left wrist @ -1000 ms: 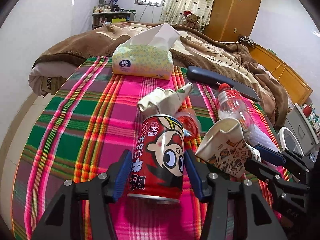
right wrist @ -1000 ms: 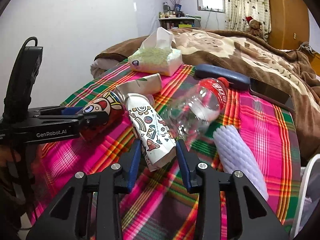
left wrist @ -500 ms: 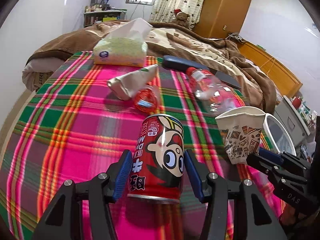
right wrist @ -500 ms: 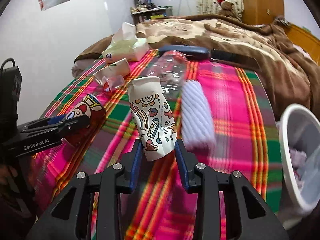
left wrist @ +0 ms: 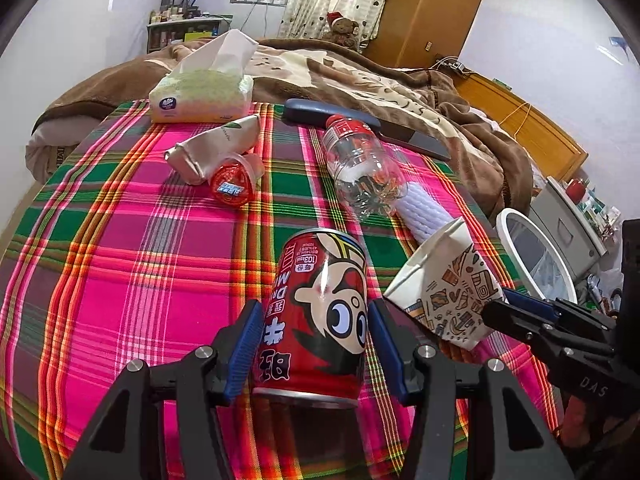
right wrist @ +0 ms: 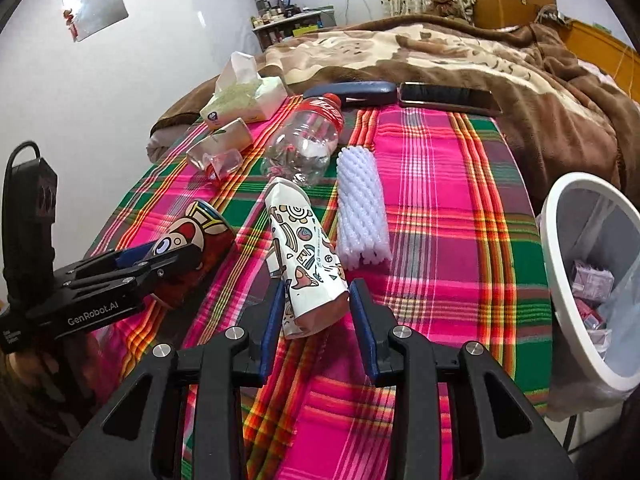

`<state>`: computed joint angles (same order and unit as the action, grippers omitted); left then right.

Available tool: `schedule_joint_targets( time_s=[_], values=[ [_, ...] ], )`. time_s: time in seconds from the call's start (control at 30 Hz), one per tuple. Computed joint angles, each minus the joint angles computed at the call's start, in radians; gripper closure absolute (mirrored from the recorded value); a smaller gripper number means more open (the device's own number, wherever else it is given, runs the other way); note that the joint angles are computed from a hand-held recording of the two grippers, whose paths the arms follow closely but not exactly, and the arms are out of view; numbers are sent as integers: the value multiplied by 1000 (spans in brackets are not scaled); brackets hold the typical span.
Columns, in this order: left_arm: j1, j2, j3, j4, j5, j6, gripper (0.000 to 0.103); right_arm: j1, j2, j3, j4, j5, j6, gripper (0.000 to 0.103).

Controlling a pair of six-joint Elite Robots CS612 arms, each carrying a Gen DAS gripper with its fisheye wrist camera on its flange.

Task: Collect trash
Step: 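Lift the paper cup and red can up off the bed with both grippers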

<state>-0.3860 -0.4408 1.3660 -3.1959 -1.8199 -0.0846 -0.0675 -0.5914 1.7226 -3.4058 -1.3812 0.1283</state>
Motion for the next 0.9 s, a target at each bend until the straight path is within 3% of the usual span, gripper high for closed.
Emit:
schedule_joint_targets(
  time_s=[0.07,0.1,0.4,0.43,0.5,0.57,0.63,0.9],
  values=[
    [-2,1,-3,7,8,1,47,-1,3,2,-12,-12,-22,51],
    [-3,0,-3,10,15,-2,44,-1,6,-2,-13,-10,-32,49],
    [-9,15,-34,59,29,-14,42,-11,30,-43,35,17,-12,50],
    [-9,17,-37,62,20,-17,42,-11,30,-41,35,11,-3,51],
    [-9,20,-38,57,12,-20,42,-12,31,-37,20,16,1,64],
    [-12,20,-38,62,20,-18,42,-13,31,-34,19,21,4,71],
    [-17,17,-33,57,34,-18,49,-13,31,-30,6,20,6,71],
    [-28,3,-10,40,43,-10,49,-16,27,-10,-52,27,5,72]
  ],
)
